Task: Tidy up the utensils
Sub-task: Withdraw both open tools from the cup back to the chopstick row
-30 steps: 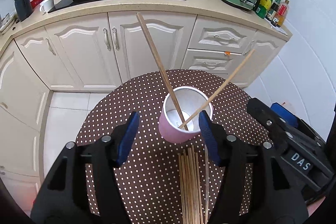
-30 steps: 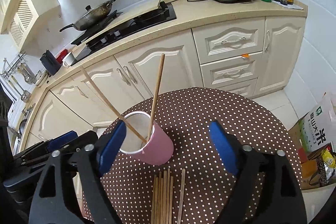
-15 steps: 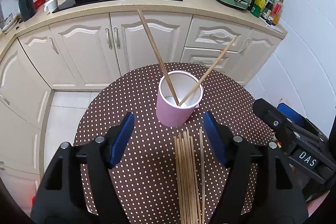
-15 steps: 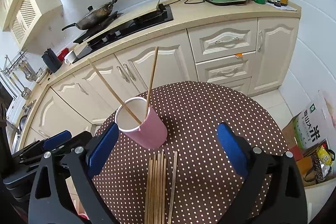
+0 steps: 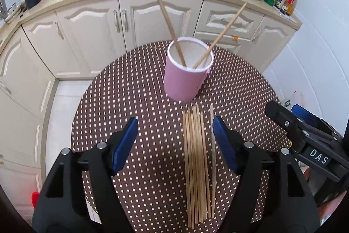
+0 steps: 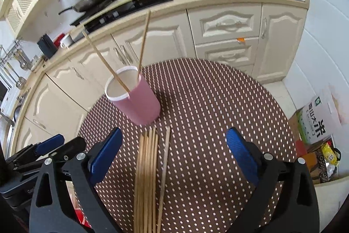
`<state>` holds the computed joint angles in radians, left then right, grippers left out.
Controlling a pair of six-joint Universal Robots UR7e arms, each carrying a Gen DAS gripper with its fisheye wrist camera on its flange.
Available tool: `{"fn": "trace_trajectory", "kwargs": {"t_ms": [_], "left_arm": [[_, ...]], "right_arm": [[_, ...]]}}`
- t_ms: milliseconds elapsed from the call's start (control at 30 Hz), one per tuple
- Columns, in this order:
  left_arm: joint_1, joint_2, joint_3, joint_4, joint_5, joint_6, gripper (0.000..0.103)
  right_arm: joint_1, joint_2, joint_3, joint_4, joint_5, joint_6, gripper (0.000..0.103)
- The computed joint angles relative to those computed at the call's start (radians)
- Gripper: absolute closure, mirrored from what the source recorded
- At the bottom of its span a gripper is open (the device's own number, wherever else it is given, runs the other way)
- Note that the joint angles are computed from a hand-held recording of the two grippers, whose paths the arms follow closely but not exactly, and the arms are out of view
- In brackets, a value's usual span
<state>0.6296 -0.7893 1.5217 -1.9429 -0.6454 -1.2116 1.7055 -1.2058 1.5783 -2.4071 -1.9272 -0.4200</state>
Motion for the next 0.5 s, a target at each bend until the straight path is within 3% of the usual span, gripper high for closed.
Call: {"fn": "trace_trajectory", "kwargs": {"t_ms": [500], "left_arm": [[0.037, 0.0, 0.089, -0.056, -0.144, -0.026, 0.033]], "right_arm": [[-0.019, 0.02, 0.07, 0.044, -0.145, 0.0, 0.01]]}}
